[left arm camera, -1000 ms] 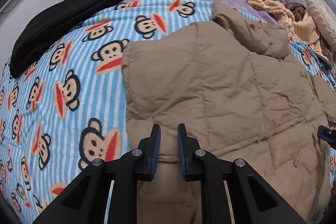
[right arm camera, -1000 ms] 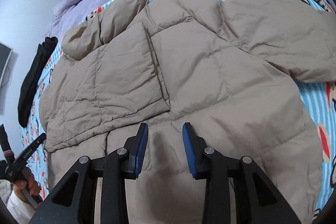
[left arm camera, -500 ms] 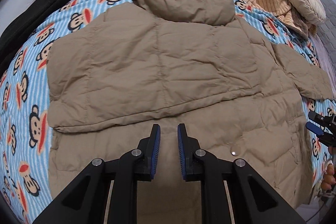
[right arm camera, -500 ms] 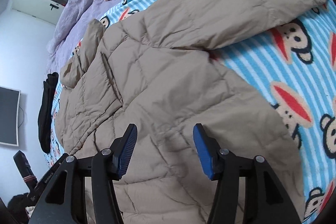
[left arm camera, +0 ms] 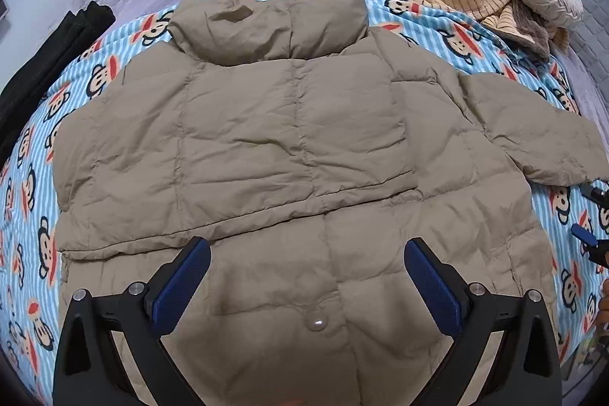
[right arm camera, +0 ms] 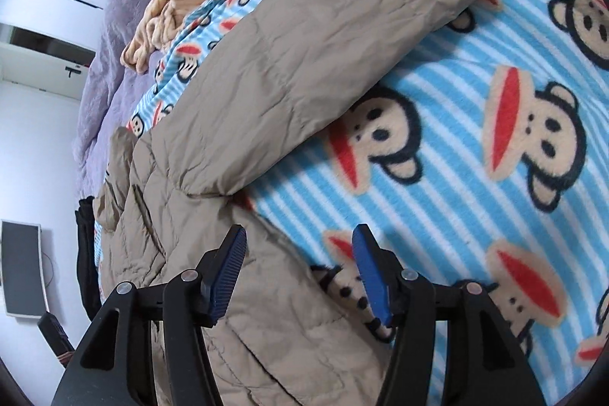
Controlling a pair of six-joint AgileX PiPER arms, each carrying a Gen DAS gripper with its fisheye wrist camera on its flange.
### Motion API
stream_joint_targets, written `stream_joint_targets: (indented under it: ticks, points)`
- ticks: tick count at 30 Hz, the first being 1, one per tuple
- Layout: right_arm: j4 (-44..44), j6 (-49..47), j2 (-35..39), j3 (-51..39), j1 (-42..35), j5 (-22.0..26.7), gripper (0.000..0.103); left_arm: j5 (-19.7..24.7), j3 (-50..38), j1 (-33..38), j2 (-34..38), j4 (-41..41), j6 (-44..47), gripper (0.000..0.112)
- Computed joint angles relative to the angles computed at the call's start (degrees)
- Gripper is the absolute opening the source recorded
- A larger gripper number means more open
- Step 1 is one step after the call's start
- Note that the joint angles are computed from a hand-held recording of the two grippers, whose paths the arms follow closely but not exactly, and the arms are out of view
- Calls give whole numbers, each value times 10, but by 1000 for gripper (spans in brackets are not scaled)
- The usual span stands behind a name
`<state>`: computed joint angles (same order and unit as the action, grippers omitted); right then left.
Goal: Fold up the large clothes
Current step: 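Grasp the other sleeve with the right gripper and fold it across the body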
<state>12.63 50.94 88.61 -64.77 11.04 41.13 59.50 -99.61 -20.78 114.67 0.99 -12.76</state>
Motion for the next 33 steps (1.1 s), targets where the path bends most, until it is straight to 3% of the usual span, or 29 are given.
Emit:
stream_joint_targets:
  ticks: [1,2,3,4,10,14,22,24,25,26,28,29,33]
  points:
    - [12,-13,-5,8,-17,-7,64,6,-8,-2,7,-2,-3,102]
    - [27,-30,-8,16,-37,-14,84,14,-21,-5,17,-7,-3,102]
    - [39,-40,-12,25,-54,-26,97,20,-30,-8,24,-11,-3,102]
    - [48,-49,-20,38,-68,-44,103,20,-35,-14,28,-6,-11,102]
    - [143,-151,-8,48,-162,-72,103,34,-83,-36,54,-5,-39,102]
    - [274,-270,22,44,-226,-88,103,44,-118,-49,70,8,-58,102]
    - [479,-421,82,8,-286,-101,102,40,-122,-45,68,19,-82,102]
    - [538,-448,92,6,-291,-102,96,34,-112,-40,60,26,-88,102]
    - [564,-461,99,5,-294,-95,73,32,-107,-38,56,31,-93,102]
    - [589,-474,109,0,-296,-82,43,27,-100,-34,51,35,-95,102]
    - [651,-519,121,-1,-294,-70,21,19,-85,-23,41,39,-97,102]
    - [648,-517,120,-8,-284,-77,14,15,-79,-16,37,40,-97,102]
    - [581,-479,133,-84,-237,-78,14,-4,-49,14,19,38,-89,102]
